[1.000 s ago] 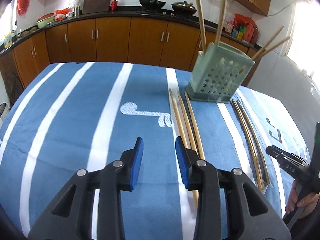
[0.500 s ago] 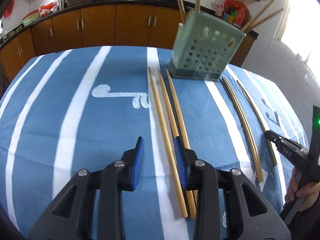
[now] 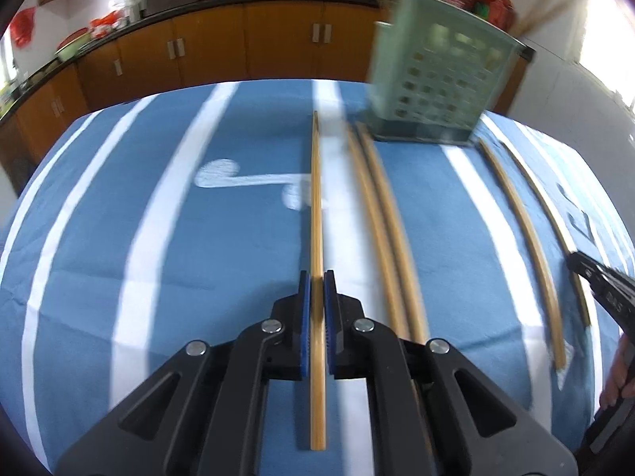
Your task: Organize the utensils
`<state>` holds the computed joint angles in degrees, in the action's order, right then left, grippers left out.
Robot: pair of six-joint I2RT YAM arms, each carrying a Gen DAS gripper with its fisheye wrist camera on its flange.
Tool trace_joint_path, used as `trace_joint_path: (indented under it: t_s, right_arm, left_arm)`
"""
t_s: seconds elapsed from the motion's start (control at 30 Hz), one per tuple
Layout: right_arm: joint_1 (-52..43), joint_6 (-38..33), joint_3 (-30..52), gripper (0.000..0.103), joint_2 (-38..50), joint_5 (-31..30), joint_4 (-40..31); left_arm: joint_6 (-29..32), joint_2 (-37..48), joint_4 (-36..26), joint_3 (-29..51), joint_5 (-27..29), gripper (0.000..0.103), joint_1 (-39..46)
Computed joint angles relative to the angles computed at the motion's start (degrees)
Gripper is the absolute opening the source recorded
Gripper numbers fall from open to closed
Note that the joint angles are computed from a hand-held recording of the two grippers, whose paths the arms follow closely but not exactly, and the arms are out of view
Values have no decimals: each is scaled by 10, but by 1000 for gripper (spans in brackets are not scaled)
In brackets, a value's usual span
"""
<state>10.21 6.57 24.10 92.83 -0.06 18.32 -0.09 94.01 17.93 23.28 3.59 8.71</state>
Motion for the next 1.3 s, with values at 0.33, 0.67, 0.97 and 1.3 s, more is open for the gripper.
trace_joint_path:
  t_s: [0.33, 0.67, 0.97, 1.3]
  right_arm:
    - [-15, -4, 32, 8, 35, -3, 12]
    - [-13, -3, 28, 9, 33, -6, 15]
    - [-16, -4, 28, 9, 33, -9, 15]
    - [-8, -9, 17, 9, 22, 0, 13]
  left_arm:
    - [45, 22, -3, 24, 75, 10, 95]
    - [50, 24, 33, 6, 57, 13, 80]
    - [54, 24, 33, 6, 62, 20, 76]
    - [68, 8, 23, -8, 66, 21, 80]
